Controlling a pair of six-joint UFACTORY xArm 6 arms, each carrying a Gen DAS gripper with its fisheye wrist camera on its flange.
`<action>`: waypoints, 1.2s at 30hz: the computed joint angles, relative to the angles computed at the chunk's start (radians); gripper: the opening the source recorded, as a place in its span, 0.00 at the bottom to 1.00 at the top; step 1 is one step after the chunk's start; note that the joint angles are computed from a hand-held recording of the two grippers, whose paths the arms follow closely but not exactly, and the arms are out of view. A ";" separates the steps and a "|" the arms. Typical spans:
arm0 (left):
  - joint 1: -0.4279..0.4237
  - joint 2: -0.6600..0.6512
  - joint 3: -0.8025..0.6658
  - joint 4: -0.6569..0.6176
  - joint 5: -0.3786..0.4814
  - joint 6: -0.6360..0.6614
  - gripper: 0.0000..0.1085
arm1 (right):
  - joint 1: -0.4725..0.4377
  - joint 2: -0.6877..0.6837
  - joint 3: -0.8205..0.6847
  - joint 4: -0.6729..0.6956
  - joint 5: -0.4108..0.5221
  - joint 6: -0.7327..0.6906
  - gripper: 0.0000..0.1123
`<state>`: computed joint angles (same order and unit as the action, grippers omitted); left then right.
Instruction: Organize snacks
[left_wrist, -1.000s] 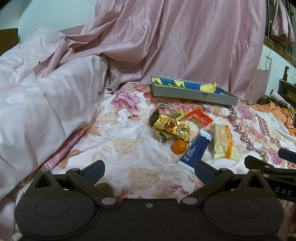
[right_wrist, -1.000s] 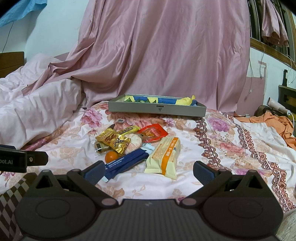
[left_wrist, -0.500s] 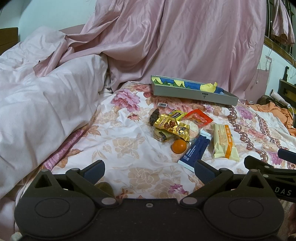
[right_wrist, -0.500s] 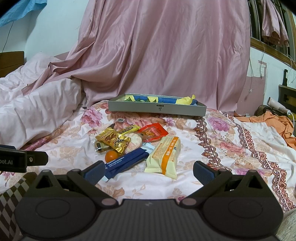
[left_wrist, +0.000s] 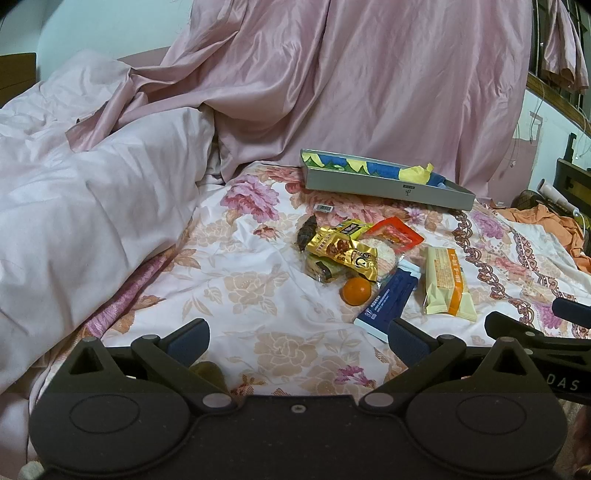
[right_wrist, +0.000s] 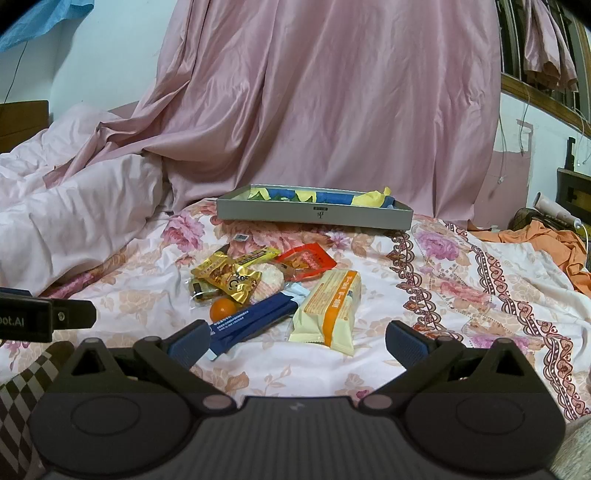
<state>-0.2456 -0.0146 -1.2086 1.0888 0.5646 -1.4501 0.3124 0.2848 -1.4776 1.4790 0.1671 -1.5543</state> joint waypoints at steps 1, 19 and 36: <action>0.000 0.000 0.000 0.000 0.000 0.000 0.94 | 0.000 0.000 0.000 0.000 0.000 0.000 0.92; 0.021 0.094 -0.069 -0.111 0.023 0.128 0.94 | -0.005 0.047 -0.020 -0.322 0.020 0.317 0.92; 0.086 0.395 -0.380 -0.504 -0.159 0.786 0.94 | -0.162 0.503 -0.745 -0.750 0.588 0.908 0.92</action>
